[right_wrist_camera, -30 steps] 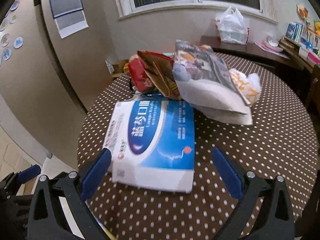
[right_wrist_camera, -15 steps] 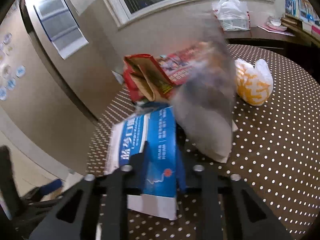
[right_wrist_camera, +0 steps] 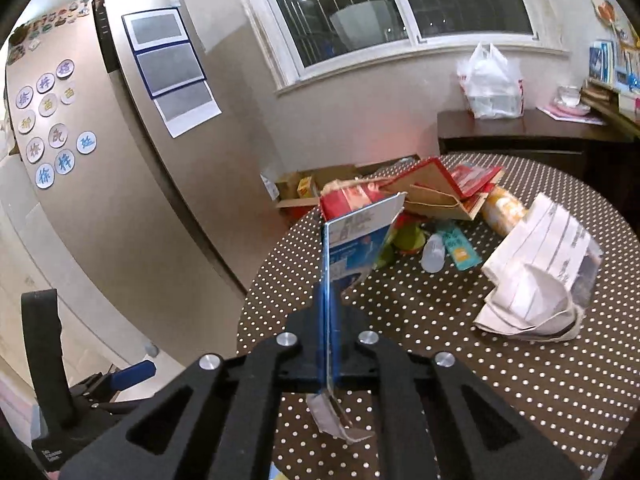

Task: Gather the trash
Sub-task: 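Lift the box with the right tool while the left tool grasps the crumpled white paper bag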

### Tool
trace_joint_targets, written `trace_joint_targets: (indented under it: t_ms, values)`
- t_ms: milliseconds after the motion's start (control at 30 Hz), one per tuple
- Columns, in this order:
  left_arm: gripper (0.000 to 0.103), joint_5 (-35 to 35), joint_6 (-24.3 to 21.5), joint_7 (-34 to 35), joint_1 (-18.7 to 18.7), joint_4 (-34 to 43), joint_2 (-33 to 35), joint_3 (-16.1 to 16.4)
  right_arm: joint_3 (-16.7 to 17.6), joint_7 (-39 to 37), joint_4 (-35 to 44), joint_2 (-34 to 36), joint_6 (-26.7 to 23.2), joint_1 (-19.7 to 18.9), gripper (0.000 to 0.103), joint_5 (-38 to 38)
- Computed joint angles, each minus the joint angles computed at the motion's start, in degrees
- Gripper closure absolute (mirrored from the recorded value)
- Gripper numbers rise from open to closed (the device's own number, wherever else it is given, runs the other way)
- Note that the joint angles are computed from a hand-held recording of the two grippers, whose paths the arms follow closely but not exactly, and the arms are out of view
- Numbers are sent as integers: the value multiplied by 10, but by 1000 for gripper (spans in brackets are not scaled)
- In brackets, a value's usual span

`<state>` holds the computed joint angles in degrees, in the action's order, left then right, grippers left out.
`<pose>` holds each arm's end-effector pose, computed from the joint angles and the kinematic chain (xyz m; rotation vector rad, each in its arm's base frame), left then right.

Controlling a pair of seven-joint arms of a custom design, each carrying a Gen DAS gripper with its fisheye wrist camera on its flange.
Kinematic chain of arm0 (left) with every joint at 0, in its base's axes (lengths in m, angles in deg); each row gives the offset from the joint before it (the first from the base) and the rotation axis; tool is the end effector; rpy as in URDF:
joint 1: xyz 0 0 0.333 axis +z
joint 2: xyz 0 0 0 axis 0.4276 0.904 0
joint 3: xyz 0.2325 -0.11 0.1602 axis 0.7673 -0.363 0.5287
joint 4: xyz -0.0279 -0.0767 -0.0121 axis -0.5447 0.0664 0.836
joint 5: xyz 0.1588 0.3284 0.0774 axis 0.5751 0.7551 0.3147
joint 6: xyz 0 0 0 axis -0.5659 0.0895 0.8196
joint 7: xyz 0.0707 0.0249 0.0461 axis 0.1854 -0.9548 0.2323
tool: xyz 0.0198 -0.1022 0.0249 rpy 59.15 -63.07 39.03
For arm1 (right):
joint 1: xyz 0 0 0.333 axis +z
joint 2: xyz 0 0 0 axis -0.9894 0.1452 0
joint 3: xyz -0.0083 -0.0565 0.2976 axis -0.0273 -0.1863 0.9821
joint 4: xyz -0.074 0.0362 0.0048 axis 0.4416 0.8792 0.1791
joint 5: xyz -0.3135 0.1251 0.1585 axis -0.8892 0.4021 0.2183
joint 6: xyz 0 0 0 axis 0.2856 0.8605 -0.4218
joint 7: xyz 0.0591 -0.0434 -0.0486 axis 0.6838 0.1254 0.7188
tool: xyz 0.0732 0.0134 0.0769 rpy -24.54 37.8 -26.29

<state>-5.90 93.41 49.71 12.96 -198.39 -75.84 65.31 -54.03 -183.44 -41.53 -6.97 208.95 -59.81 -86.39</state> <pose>0.4363 -0.2336 0.5695 -1.6223 2.1570 -0.8861 0.3684 0.3353 0.5972 -1.2087 1.8488 -0.6469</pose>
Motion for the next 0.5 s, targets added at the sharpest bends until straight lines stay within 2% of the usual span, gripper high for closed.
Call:
trace_joint_targets:
  t_ms: [100,200,400,433,500]
  values:
    - [6,-6,4,2,-2,-7,-10,1,8,-14,3,-13,-28,9,100,12]
    - [6,-16,7,11,-8,-10,-17,4,28,-38,23,-16,-110,21,100,28]
    - [6,-36,4,31,-17,-8,-11,9,23,-87,28,-16,-184,42,98,72]
    - [6,-41,2,35,-19,-7,-8,9,24,-88,29,-14,-189,42,96,66]
    - [6,-44,-3,38,-20,-4,-3,8,10,-105,26,-9,-168,48,95,78]
